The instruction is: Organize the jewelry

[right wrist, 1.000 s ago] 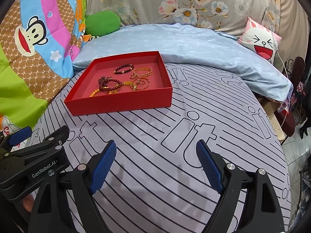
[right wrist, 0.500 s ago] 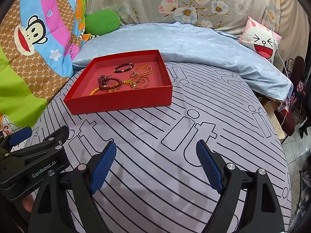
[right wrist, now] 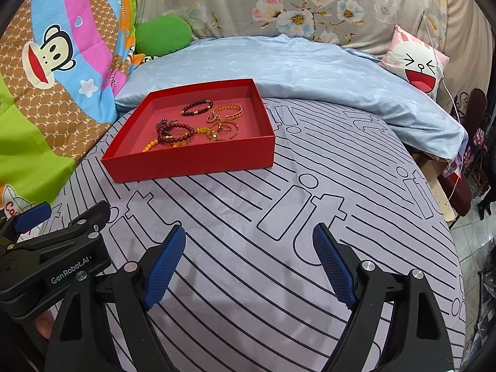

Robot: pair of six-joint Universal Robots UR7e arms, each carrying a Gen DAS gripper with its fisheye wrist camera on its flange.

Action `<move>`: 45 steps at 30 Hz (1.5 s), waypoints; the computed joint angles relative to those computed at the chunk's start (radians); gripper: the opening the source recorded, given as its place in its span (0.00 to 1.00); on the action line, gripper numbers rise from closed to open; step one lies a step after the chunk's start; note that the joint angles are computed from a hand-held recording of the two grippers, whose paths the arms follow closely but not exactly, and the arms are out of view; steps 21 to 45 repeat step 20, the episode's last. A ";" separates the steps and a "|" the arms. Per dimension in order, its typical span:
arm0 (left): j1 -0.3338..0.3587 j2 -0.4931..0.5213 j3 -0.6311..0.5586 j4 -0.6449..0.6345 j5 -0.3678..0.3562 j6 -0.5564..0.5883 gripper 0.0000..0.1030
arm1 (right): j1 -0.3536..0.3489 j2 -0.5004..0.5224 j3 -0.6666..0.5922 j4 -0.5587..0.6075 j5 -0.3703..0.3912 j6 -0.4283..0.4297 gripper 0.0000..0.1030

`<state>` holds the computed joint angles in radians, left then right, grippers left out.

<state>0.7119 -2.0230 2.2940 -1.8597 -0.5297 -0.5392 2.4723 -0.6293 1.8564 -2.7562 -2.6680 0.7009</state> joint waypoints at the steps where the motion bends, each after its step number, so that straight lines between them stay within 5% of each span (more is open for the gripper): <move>1: 0.000 -0.001 0.001 0.000 0.000 0.001 0.86 | 0.000 0.000 0.000 0.001 0.000 0.002 0.79; 45: 0.000 0.006 0.003 -0.003 -0.003 0.001 0.87 | -0.002 0.000 0.003 0.001 0.003 0.007 0.79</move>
